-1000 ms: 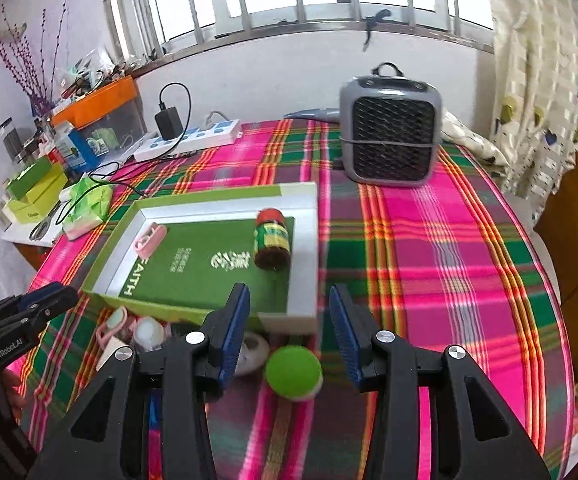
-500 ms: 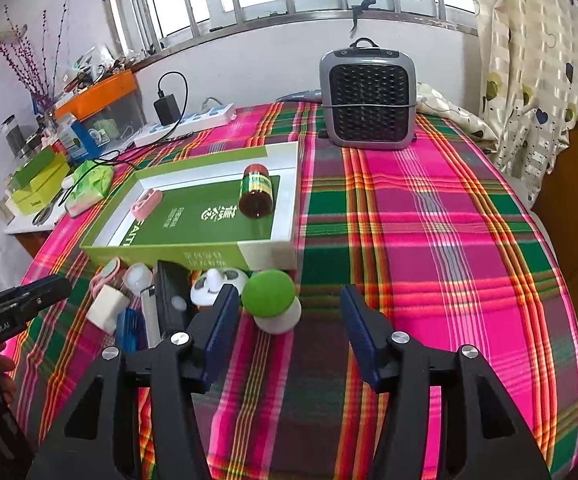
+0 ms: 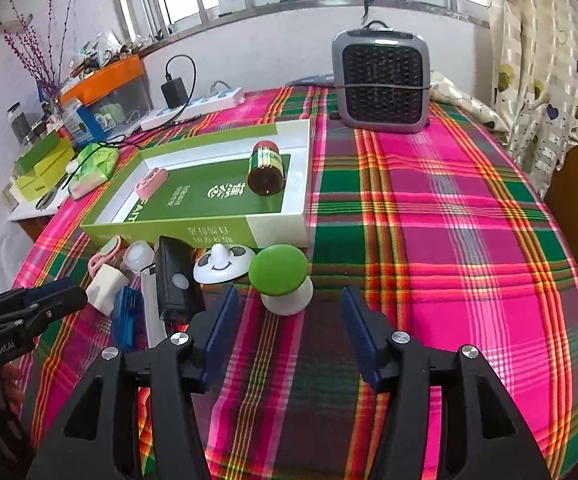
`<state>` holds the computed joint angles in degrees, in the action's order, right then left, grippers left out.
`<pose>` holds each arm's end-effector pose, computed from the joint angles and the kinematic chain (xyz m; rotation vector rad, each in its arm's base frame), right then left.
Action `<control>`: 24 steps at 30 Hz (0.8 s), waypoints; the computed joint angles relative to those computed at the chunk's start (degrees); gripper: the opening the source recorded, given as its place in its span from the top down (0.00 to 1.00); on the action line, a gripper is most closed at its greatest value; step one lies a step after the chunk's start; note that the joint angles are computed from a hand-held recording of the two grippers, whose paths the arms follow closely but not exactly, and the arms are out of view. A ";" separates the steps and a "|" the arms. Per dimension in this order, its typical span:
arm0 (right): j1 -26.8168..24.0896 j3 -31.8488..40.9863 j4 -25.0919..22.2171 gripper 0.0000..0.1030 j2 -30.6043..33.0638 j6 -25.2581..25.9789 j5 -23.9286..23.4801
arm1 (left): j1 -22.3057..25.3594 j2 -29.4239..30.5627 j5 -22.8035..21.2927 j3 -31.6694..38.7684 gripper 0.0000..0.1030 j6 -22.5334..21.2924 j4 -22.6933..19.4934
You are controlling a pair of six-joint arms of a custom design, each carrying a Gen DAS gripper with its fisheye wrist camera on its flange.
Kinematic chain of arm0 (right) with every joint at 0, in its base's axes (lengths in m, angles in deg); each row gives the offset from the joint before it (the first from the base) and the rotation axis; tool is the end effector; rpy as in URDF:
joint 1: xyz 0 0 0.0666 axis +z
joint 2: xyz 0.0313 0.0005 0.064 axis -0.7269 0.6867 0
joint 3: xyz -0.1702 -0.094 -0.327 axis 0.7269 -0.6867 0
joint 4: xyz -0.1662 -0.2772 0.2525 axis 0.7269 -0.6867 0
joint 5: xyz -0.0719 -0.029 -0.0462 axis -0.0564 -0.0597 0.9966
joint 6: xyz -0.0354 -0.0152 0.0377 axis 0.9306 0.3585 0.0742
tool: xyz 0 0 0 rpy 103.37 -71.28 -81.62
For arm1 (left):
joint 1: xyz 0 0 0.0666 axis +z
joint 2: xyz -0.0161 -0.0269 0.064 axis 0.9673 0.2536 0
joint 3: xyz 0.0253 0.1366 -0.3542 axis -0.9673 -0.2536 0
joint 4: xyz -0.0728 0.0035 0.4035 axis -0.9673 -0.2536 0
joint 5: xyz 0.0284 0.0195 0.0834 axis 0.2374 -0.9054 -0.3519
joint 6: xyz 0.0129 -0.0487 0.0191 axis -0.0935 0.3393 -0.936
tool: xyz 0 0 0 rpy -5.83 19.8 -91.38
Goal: Organize rigid objects
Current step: 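Move both tools back toward the remaining items in front of the tray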
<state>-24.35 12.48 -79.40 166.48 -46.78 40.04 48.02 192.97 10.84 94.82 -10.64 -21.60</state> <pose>0.5507 0.2155 0.3216 0.2869 2.3712 0.1274 0.6152 -0.3252 0.3280 0.5733 2.4197 -0.4666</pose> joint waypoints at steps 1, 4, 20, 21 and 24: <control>-0.05 0.33 -0.24 0.47 0.35 0.01 -0.14 | -0.08 0.15 0.02 0.19 0.62 -0.25 -0.12; -0.20 1.44 -1.03 0.47 1.30 0.57 -0.15 | -0.40 0.67 0.03 0.85 0.62 -0.88 -0.65; -0.78 5.23 -3.69 0.47 4.24 2.06 0.03 | -1.17 3.49 -1.78 4.63 0.62 -2.49 -3.90; -0.84 5.24 -3.65 0.47 4.25 1.90 0.14 | -1.21 3.52 -1.96 4.65 0.62 -2.43 -3.95; -0.94 5.52 -3.83 0.47 4.44 1.72 0.35 | -1.34 4.09 -2.78 5.50 0.62 -2.35 -4.49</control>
